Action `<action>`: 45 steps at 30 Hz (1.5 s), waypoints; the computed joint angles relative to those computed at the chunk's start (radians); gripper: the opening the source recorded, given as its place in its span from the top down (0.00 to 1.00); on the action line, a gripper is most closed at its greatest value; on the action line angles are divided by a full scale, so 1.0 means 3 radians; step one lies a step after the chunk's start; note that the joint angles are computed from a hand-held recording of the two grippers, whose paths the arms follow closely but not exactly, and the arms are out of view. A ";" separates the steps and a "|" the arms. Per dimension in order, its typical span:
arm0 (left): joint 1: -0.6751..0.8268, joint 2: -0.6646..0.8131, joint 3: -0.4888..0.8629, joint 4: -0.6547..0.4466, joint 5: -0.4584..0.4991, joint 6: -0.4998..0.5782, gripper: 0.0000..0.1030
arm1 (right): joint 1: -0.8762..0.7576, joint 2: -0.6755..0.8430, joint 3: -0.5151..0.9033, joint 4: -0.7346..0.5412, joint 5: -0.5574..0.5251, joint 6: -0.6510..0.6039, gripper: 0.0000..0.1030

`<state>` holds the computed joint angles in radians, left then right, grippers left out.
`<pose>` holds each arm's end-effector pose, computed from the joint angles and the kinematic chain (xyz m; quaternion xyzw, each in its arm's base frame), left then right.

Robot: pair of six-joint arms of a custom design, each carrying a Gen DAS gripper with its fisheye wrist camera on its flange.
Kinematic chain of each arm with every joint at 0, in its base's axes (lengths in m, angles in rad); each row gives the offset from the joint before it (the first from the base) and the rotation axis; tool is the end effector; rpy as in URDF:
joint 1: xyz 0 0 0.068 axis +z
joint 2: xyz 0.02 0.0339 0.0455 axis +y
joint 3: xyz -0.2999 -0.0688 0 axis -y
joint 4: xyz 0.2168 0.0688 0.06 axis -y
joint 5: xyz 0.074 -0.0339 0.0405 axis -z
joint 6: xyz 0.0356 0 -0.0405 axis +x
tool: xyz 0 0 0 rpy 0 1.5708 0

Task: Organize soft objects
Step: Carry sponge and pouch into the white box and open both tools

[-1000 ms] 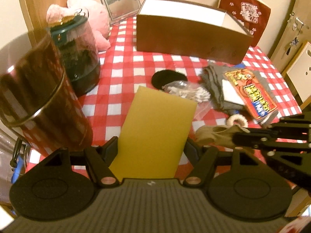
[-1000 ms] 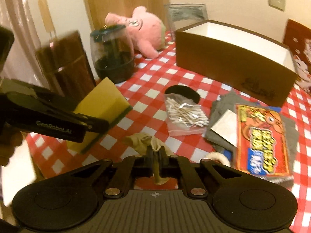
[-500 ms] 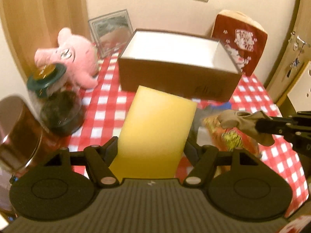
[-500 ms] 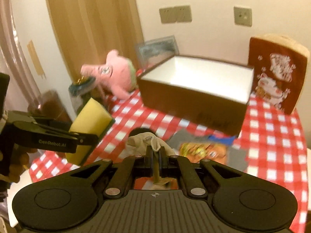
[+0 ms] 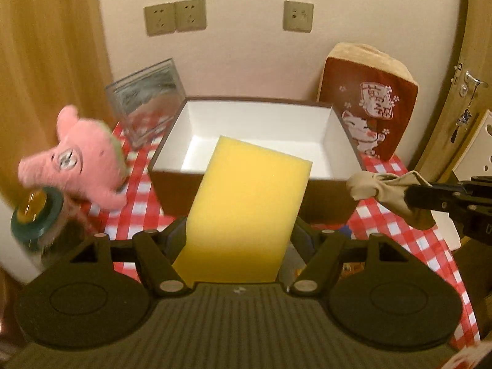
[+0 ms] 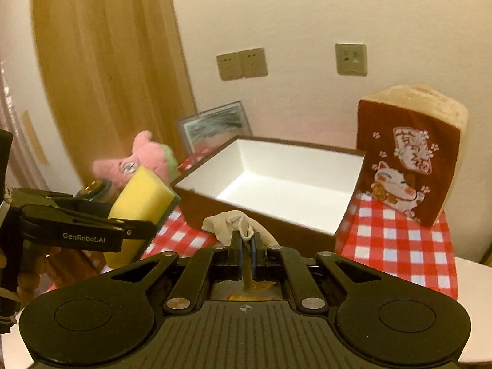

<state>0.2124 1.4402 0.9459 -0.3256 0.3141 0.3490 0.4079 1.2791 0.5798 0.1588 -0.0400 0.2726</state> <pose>0.2700 0.0470 0.2820 0.1199 0.9128 -0.0395 0.3883 0.2126 0.0934 0.2507 -0.0686 0.8674 0.1808 0.4585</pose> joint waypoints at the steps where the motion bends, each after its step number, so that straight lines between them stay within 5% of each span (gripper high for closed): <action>1: -0.0041 0.0087 0.0095 0.0001 -0.0009 0.0003 0.32 | -0.0049 0.0053 0.0040 0.0021 -0.0015 -0.0005 0.95; 14: -0.0412 0.1378 0.1569 -0.0217 -0.0077 -0.0002 0.32 | -0.0371 0.1152 0.0999 0.0141 0.0056 0.0193 0.95; 32: -0.0618 0.2883 0.3533 -0.1132 -0.0179 -0.0161 0.28 | -0.0512 0.2323 0.2056 -0.0155 0.0120 0.0417 0.95; 45: -0.0533 0.3071 0.3833 -0.1331 -0.0211 -0.0111 0.28 | -0.0520 0.2538 0.2310 -0.0261 0.0046 0.0473 0.95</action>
<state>0.0524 2.3614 2.0959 -0.7248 0.2508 0.3157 0.2518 2.0404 1.2727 0.0805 -0.0262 0.4146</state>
